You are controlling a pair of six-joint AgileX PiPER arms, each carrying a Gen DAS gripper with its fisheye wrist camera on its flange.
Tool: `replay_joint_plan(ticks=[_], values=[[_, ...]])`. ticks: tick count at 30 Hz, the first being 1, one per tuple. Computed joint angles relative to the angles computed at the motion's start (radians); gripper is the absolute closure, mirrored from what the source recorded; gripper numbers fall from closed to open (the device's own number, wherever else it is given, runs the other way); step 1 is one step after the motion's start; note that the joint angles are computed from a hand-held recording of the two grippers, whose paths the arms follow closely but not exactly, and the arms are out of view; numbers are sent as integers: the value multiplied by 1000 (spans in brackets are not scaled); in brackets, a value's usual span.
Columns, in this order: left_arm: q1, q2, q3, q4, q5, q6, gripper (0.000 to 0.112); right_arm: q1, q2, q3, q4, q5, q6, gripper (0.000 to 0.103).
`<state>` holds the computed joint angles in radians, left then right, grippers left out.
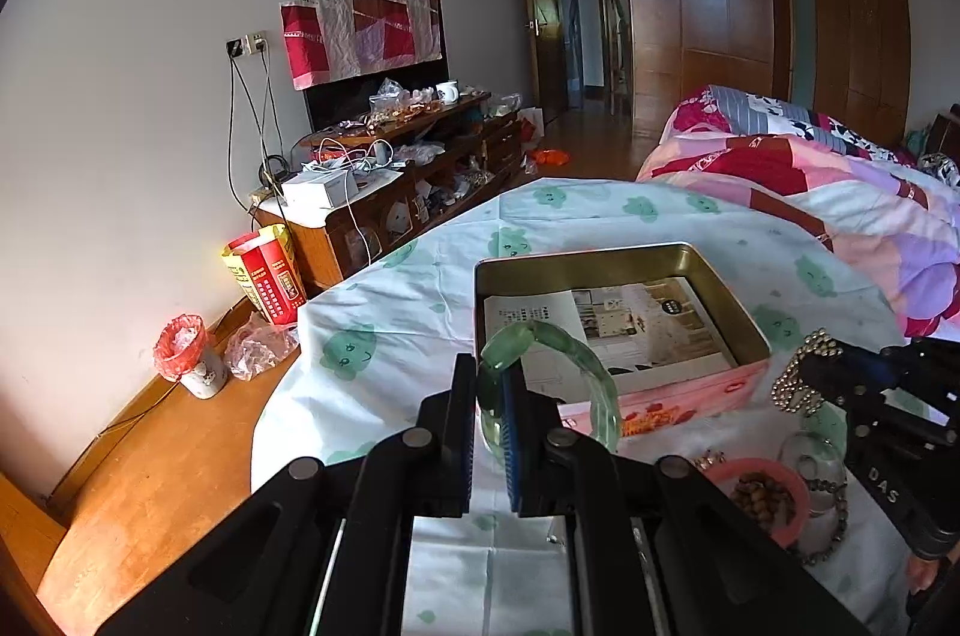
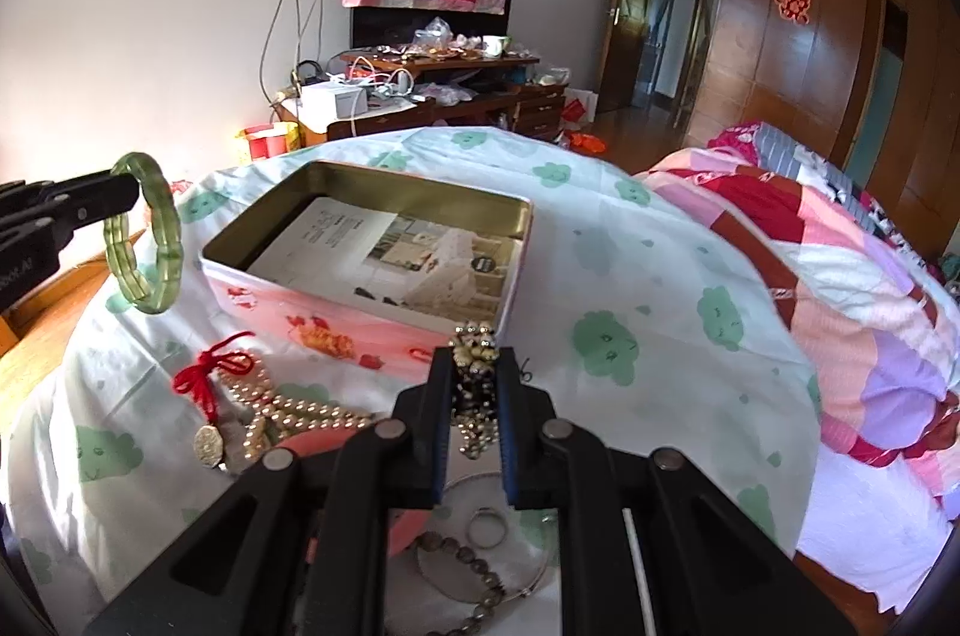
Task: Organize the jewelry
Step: 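Carry the gold beads with the right tool over the tin while the left tool carries the bangle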
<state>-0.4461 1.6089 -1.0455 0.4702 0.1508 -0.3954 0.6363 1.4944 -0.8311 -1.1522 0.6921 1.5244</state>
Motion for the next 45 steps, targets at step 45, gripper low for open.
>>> replay_joint_plan(ticks=[45], values=[[-21,376,-620,-153,302,196,105,-161,191,-366,77,-70,-319,88]])
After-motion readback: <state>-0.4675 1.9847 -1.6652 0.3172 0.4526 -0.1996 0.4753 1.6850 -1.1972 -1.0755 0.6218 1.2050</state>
